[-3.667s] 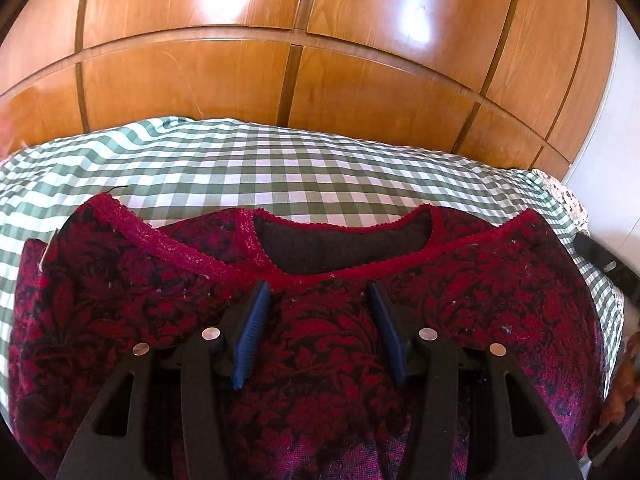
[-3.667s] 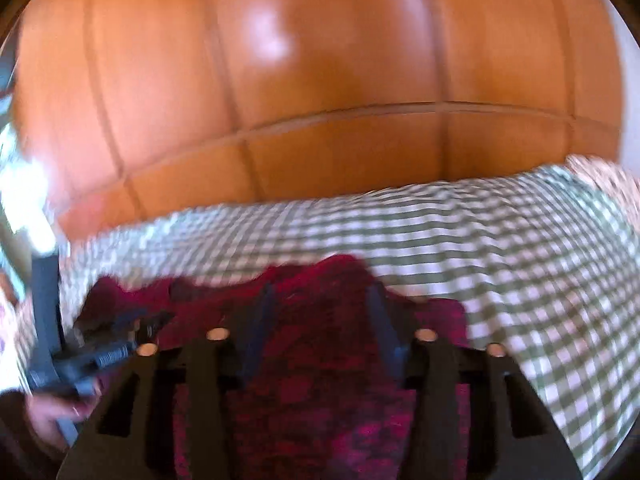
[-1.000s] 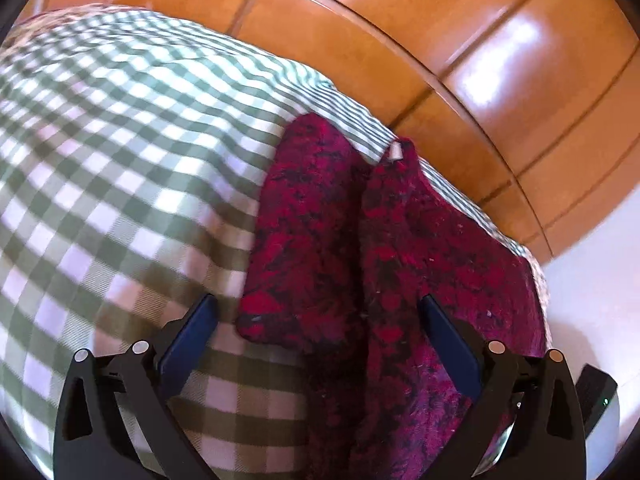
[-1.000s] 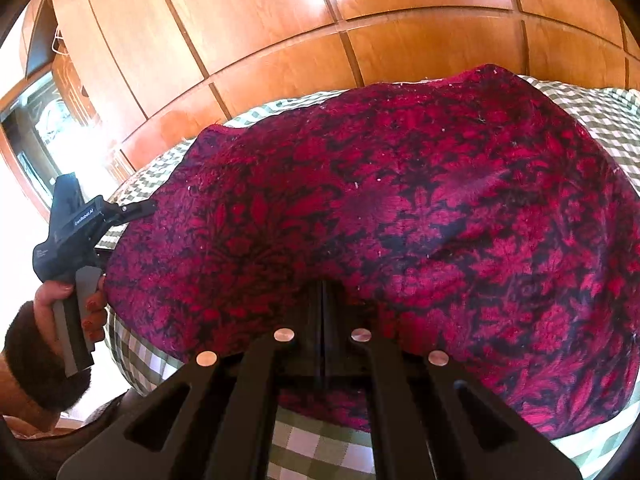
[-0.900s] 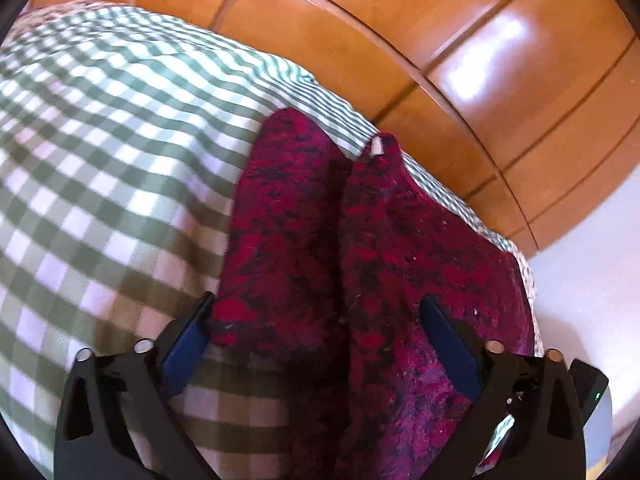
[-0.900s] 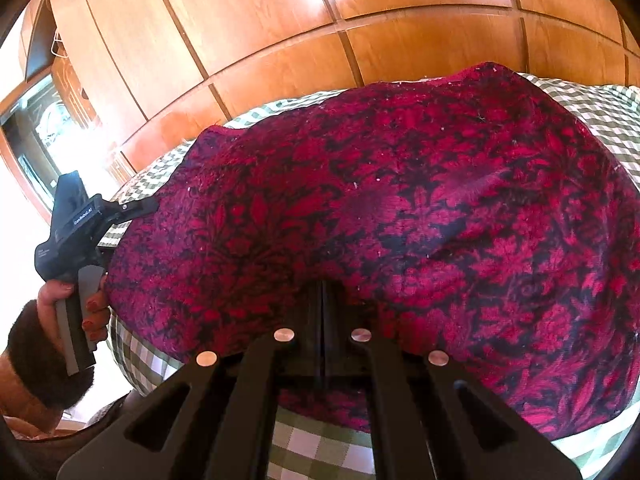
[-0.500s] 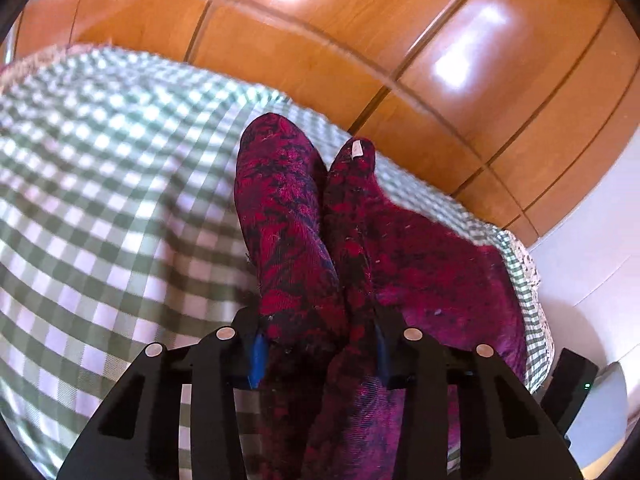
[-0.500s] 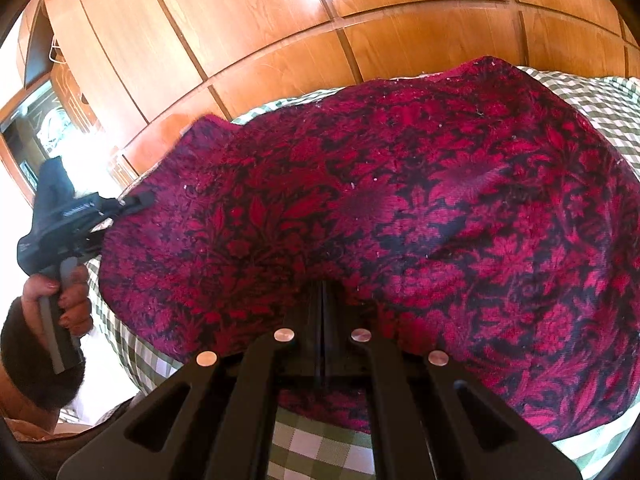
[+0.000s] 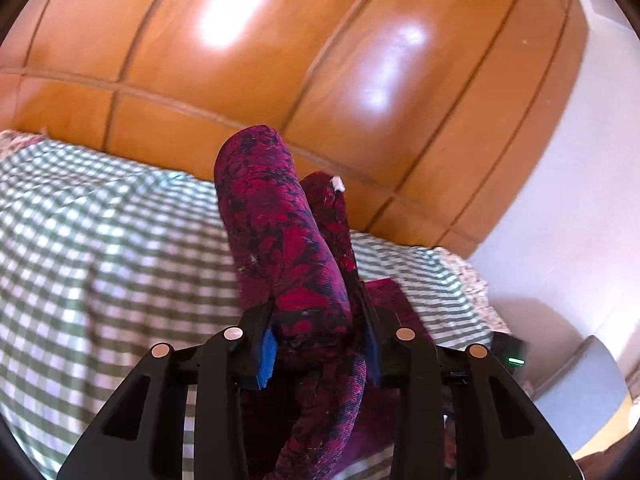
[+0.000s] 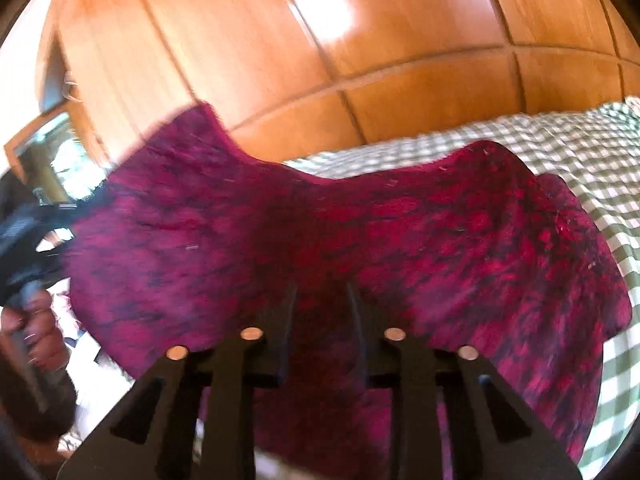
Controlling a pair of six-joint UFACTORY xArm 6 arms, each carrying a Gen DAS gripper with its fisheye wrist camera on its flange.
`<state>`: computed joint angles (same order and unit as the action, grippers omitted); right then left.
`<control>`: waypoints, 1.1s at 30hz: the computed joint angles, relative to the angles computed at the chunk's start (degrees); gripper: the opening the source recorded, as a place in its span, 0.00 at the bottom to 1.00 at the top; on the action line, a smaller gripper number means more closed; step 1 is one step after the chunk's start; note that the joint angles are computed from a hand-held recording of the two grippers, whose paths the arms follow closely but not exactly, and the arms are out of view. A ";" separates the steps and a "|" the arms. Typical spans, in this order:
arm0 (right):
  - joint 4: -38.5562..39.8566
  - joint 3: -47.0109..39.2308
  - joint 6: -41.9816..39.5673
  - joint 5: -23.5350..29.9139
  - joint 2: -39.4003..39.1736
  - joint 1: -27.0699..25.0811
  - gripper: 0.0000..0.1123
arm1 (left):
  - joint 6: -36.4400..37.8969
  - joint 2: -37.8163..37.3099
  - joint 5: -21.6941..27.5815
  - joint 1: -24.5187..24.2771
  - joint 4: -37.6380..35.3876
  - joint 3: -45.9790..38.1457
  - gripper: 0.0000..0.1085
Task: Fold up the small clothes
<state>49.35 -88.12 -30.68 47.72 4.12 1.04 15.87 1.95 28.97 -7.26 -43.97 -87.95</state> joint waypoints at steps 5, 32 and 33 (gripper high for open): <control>1.00 -3.95 2.66 3.08 4.07 -0.92 0.11 | 0.31 2.09 0.91 -2.72 0.80 -3.76 0.29; 28.23 -9.30 6.90 28.23 7.64 -14.65 0.84 | 7.53 5.37 1.56 -14.18 4.42 0.14 0.11; 27.13 -9.68 6.60 27.77 7.70 -14.06 0.84 | 6.44 4.11 0.01 -13.93 5.56 1.84 0.22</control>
